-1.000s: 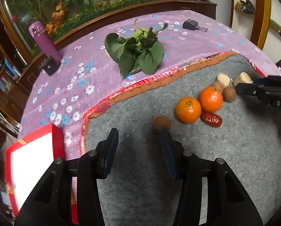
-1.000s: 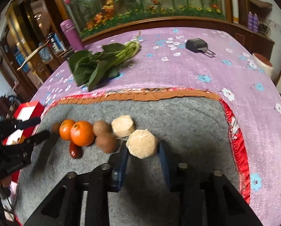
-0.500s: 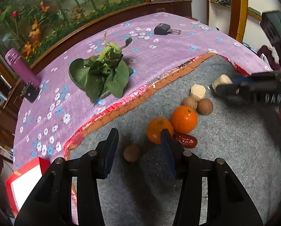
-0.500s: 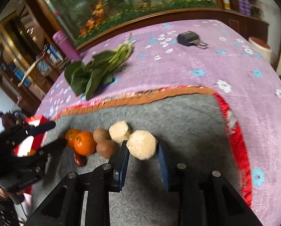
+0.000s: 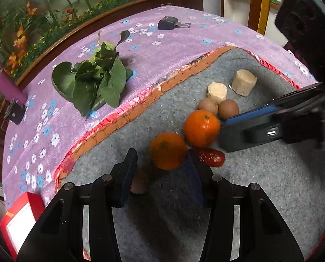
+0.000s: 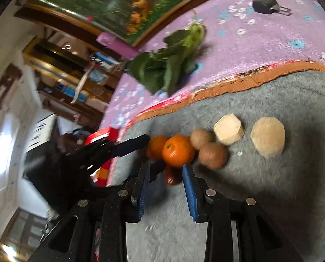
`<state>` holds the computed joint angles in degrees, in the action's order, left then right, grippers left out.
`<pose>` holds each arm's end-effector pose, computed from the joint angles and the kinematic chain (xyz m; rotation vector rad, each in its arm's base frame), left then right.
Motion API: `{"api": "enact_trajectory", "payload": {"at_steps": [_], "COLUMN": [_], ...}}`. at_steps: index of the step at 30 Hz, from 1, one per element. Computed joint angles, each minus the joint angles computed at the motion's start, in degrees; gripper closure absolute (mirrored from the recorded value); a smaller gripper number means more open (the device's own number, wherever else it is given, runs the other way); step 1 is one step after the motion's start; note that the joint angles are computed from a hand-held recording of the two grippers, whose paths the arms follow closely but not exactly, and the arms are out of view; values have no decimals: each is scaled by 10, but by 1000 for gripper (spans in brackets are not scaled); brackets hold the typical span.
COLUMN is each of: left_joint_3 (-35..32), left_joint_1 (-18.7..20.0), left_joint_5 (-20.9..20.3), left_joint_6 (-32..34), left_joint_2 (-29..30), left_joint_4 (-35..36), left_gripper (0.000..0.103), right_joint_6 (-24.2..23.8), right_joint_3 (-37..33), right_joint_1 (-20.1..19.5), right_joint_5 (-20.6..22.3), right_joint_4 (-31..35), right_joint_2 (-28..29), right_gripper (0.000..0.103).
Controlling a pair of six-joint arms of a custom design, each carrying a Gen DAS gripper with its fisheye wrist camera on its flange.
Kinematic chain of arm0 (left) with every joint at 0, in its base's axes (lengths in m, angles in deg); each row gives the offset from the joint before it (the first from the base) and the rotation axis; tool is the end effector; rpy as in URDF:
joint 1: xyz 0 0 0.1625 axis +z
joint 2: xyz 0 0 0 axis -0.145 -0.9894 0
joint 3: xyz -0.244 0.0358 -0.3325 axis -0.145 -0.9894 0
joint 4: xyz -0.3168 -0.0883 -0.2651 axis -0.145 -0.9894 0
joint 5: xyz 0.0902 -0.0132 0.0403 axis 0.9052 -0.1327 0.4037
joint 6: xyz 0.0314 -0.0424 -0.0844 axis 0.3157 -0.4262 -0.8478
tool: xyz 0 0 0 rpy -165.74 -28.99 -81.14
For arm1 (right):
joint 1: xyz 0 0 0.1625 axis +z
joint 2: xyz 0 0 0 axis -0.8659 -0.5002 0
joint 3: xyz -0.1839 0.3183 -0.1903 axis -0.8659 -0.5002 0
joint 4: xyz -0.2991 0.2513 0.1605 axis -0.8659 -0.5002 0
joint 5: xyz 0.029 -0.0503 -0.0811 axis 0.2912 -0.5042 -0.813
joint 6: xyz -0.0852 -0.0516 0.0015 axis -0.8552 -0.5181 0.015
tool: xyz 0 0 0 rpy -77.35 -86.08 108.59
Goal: Organize fruits
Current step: 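Grasp an orange with the left gripper while the right grasps another orange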
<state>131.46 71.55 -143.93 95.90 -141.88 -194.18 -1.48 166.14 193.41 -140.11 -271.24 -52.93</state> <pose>-0.0650 -0.4778 0.2747 2.1772 1.9271 0.1135 0.3795 -0.3205 -0.0584 -0.6625 -2.5335 1.4450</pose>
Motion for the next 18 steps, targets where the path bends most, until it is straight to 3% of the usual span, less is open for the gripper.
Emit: {"api": "enact_trajectory", "payload": {"at_steps": [2, 5, 9, 11, 14, 18], "left_joint_3": [-2, -7, -14, -20, -38, -33], "left_joint_1": [1, 1, 6, 9, 17, 18], "left_joint_5": [-5, -10, -25, -29, -41, -43], "left_joint_6": [7, 12, 13, 8, -18, -32], "left_joint_2": [3, 10, 15, 19, 30, 26], "left_joint_4": [3, 15, 34, 39, 65, 57], "left_gripper": [57, 57, 65, 65, 70, 70], "right_joint_6": [14, 46, 65, 68, 63, 41], "right_joint_3": [1, 2, -2, -11, -9, -20], "right_joint_1": [-12, -19, -32, -31, -32, -36], "right_joint_5": [14, -1, 10, -2, -5, -7], "right_joint_4": [3, -6, 8, 41, 17, -4], "right_joint_2": [-5, -6, -8, -13, -9, 0], "right_gripper": [72, 71, 70, 70, 68, 58]}}
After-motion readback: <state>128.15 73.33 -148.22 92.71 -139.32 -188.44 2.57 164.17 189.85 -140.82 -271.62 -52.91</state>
